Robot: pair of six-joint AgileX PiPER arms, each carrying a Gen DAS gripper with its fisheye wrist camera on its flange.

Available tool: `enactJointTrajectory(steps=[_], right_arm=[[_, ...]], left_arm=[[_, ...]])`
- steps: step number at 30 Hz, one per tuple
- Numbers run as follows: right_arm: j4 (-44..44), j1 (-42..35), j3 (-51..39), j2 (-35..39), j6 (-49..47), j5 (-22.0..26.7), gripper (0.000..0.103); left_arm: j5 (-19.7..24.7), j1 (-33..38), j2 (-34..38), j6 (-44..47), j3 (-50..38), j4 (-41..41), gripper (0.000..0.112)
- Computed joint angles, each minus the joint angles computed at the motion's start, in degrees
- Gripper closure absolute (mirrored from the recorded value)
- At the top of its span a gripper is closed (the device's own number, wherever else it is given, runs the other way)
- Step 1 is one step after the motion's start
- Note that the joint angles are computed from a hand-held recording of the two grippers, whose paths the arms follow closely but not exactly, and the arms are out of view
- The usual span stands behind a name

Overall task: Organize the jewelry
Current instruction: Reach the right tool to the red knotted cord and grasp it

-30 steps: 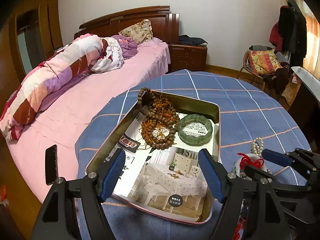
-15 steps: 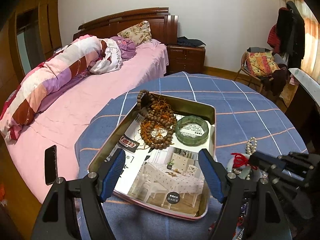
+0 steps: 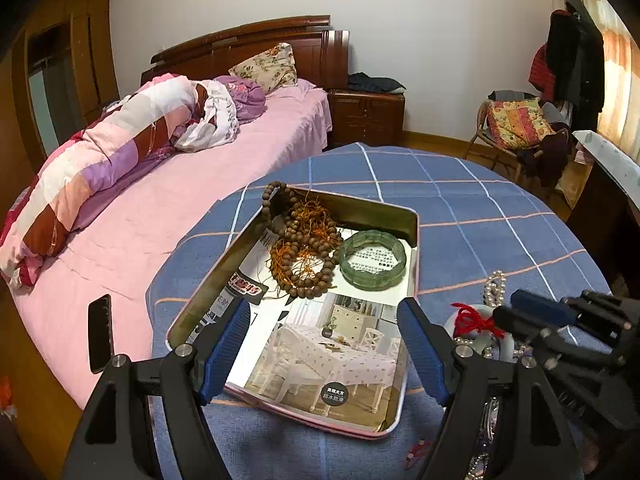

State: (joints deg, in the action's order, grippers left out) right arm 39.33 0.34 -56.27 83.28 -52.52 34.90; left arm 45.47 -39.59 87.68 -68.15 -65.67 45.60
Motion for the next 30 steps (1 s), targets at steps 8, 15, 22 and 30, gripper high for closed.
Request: enactJointTrajectory(steps=[8,15,22,30], right_arm=[[-4.1,2.6,1.4,1.0,2.2,-2.1,0.076],[-4.5,2.8,1.1,2.2,4.1,-3.2,0.096],[4.7,-3.5,2.4,-3.4,-3.6,-0.7,0.101],[9.4,-11.1,-0.3,-5.3,-7.2,3.4,0.101]], left_arm=[[-2.6,1.9,-1.4,0.8,1.5,-1.9,0.034],[-3.3,2.8,-2.5,1.2,2.4,-2.8,0.034],[-2.7,2.2,-2.0,1.4,1.6,-2.9,0.034],[-0.8,-2.2,1.6,3.1,-3.5,-1.3,0.034]])
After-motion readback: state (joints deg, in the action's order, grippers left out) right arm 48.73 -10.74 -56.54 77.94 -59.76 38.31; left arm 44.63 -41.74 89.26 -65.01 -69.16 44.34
